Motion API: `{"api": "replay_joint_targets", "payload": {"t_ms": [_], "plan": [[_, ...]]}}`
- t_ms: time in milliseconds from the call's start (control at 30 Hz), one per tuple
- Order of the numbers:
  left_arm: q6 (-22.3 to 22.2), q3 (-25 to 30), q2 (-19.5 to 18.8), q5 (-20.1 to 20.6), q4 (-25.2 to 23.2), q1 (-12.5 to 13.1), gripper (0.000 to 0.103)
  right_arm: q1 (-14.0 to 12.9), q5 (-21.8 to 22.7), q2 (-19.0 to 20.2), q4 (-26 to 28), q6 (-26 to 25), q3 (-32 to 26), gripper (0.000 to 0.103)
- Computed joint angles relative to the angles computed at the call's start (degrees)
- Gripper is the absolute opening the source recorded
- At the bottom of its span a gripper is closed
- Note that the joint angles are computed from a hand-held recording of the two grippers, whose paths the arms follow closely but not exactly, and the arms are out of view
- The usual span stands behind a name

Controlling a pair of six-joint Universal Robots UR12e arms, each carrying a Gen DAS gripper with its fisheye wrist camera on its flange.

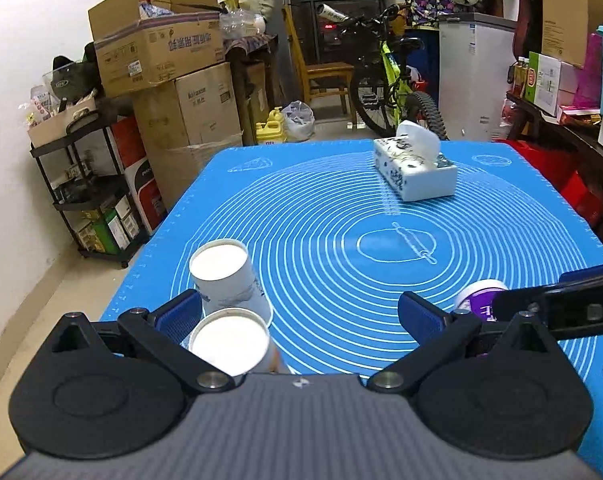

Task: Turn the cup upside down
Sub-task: 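Grasp the purple cup with the right tool while the left tool releases it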

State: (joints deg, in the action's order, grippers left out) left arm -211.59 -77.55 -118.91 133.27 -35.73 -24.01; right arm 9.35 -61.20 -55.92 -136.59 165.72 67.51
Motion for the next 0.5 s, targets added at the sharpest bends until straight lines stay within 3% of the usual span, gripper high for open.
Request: {"api": "replay_joint_targets", "payload": {"t_ms": [133,267,400,500], "plan": [[-0.55,-0.85,0.47,-0.75,-0.35,0.65,0.103,0.95,-1.97,2.15,6.29,0.47,-3.62,0.085],[-0.32,-1.02,0.45,-0.85,-0.14,0.86,0.103,1.31,-2.38,3.85,12.33,0.42,-6.36,0.077],[-0.28,-1.05,0.41,-1.43,0.39,1.00,0.103,1.21,-1.64,4.10,13.41,-0.04,-6.36,0.074],[-0.13,-1.31,0.51,-1.77,1.50,1.00,0.103,0.77,0.65,3.28,10.56,-1.96,-4.37,0.072]]}}
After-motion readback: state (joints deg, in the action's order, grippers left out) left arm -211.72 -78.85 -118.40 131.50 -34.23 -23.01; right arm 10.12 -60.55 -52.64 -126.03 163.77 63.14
